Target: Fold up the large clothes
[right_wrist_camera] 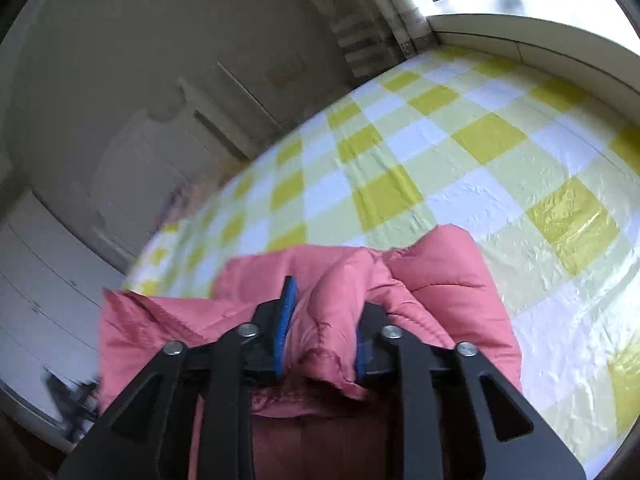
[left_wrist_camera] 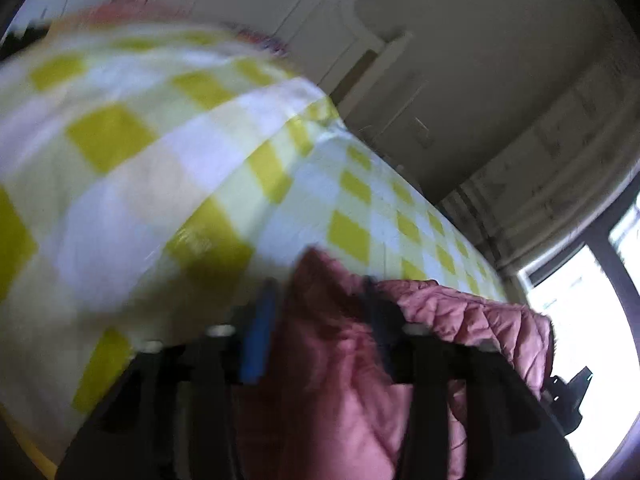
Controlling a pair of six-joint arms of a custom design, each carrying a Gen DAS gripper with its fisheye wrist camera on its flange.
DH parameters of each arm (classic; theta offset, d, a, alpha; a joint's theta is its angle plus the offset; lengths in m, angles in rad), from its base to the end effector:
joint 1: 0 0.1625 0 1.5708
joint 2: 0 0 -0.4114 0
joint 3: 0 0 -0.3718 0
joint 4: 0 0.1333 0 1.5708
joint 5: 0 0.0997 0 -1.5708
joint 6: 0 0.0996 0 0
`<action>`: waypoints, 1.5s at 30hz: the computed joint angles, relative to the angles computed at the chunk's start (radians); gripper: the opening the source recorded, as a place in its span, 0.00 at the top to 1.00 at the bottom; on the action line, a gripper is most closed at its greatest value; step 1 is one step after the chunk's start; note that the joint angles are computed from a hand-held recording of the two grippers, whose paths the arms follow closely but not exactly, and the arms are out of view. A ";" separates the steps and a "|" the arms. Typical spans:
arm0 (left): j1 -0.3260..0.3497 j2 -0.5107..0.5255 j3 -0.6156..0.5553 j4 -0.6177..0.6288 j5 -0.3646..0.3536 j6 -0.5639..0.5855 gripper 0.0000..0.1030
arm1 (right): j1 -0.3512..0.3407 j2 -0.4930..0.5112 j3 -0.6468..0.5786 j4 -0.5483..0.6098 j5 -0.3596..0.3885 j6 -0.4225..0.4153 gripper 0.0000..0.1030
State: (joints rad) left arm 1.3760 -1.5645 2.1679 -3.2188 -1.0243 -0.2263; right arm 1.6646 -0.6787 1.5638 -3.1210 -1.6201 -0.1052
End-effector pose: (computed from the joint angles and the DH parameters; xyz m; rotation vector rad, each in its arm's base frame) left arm 0.0979 -0.4600 0.4064 -0.4297 2.4206 -1.5083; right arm 0.1930 -0.6804 0.1163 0.2655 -2.9100 1.0087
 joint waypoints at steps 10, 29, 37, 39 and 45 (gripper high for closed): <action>-0.077 -0.243 0.148 0.061 -0.044 0.178 0.04 | 0.037 -0.170 0.185 -0.189 -0.017 -0.247 0.04; -0.327 -0.140 0.195 -0.032 0.313 0.402 0.93 | 0.093 -0.100 0.206 -0.228 -0.207 -0.445 0.89; -0.257 0.012 -0.004 0.066 0.352 0.401 0.92 | 0.125 -0.019 0.040 -0.120 -0.338 -0.356 0.89; -0.182 0.074 -0.059 0.130 0.337 0.354 0.92 | 0.096 0.030 -0.021 -0.019 -0.378 -0.302 0.89; -0.071 0.126 -0.086 0.147 0.282 0.305 0.65 | 0.047 0.009 -0.009 0.051 -0.279 -0.230 0.65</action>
